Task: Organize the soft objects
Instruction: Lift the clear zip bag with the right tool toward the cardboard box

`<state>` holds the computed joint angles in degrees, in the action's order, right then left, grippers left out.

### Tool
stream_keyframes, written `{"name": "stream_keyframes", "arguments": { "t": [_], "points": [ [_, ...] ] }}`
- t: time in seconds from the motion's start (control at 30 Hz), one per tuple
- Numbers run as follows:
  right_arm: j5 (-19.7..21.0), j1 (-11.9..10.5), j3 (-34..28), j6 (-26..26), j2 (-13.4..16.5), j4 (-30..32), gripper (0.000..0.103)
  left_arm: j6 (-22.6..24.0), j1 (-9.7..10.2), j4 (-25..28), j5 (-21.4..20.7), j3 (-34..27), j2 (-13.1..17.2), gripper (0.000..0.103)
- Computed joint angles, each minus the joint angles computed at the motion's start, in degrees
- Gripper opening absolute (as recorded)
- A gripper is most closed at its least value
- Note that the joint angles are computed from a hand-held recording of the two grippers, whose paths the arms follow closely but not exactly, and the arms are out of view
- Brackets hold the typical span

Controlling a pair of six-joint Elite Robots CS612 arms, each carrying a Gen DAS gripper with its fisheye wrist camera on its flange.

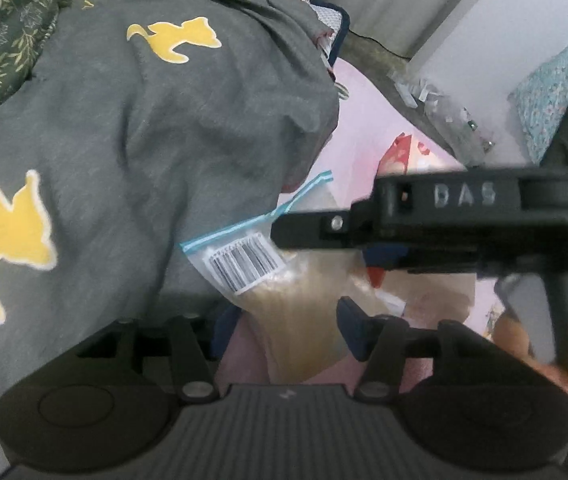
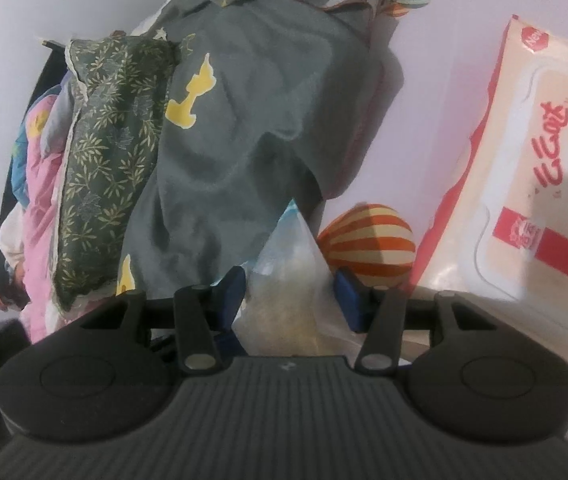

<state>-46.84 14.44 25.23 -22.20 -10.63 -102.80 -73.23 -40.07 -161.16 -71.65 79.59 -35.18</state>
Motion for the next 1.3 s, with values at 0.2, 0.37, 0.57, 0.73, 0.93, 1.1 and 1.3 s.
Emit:
{"name": "stream_keyframes", "arguments": {
  "t": [0.2, 0.37, 0.57, 0.73, 0.93, 1.1, 1.3],
  "points": [
    [3.08, -0.35, 3.30, -0.05, -1.86, -2.77, 0.029, 0.04, -0.59, -0.62, 2.90, 0.34, -0.95, 0.056],
    [7.53, -0.99, 7.49, 0.37, -4.81, -5.98, 0.027, 1.36, -1.59, -0.70, 7.50, 1.42, -3.26, 0.055],
    [12.60, -2.26, 16.49, 0.42, -11.11, -12.18, 0.027, 4.27, -4.21, -0.15, 14.16, 2.24, -6.45, 0.054],
    [14.47, -4.57, 26.37, -0.10, -18.15, -16.28, 0.027, 6.66, -6.73, -0.14, 15.46, 0.30, -7.52, 0.054],
    [15.62, -10.10, 41.07, 1.86, -26.71, -24.34, 0.027, 11.36, -9.26, -0.23, 10.50, -5.97, -5.35, 0.054],
    [15.14, -16.22, 51.08, 7.30, -30.92, -31.61, 0.028, 16.97, -9.86, 1.41, 0.22, -16.68, 0.69, 0.055],
    [13.44, -23.43, 57.18, 16.27, -31.47, -36.08, 0.029, 20.57, -10.18, 11.89, -11.38, -36.68, 11.90, 0.055]
  ]
}}
